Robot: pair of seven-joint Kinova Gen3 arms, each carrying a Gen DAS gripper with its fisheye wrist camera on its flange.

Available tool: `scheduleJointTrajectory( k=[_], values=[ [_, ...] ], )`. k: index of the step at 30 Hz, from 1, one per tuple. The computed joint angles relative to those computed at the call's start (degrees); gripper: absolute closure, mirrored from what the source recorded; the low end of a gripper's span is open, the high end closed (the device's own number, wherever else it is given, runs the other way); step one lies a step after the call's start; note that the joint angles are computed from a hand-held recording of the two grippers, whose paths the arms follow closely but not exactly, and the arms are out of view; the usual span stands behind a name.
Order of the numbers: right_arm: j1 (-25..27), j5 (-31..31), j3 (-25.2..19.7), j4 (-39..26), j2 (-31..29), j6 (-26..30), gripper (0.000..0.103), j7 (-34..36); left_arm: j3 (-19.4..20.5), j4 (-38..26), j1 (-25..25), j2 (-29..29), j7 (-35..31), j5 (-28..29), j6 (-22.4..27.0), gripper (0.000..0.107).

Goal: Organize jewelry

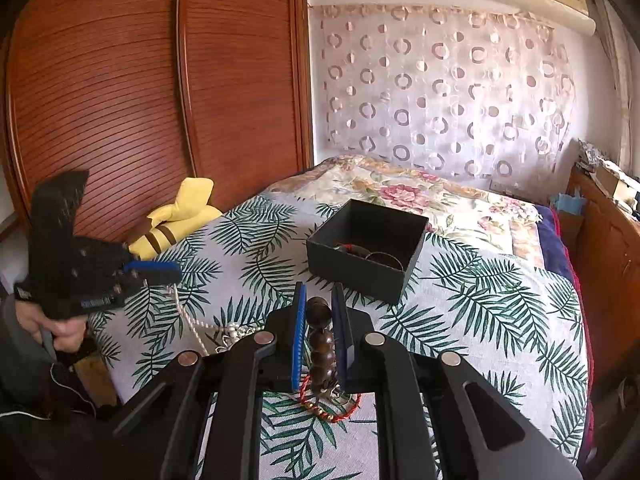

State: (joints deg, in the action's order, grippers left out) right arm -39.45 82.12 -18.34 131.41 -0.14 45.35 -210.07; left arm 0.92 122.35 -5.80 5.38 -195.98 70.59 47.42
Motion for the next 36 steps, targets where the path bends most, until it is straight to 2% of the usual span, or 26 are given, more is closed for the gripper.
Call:
scheduleJointTrajectory(
  k=[4,12,13,21,28,36],
  values=[
    [-0.15,-0.53,-0.15,-0.43,-0.36,0.77,0.089,0.76,-0.03,-1.62,0.11,-1.67,1.27,1.06,2.39,0.101],
    [-0.60,-0.89,-0.73,-0.66,-1.10,2.32,0.089,0.92,0.30,-4.80,2.68,-4.40,3.39,3.15,3.85,0.101],
    [-0.67,-0.87,-0.83,-0.62,-1.18,2.55,0.089,0.81,0.24,-5.25,2.94,-4.60,3.61,3.21,4.09,0.104],
    [-0.68,-0.79,-1.04,-0.08,-1.73,2.85,0.089,0.12,0.90,-7.27,6.29,-7.04,4.86,3.77,3.05,0.106],
    [-0.63,-0.70,-1.09,0.24,-1.53,2.54,0.089,-0.47,0.49,-9.93,7.33,-7.26,7.26,3.90,4.91,0.106],
    [-0.42,-0.47,-0.55,0.45,-0.78,1.77,0.089,-1.20,0.84,-10.01,8.40,-7.31,6.99,5.14,3.42,0.106]
  ],
)
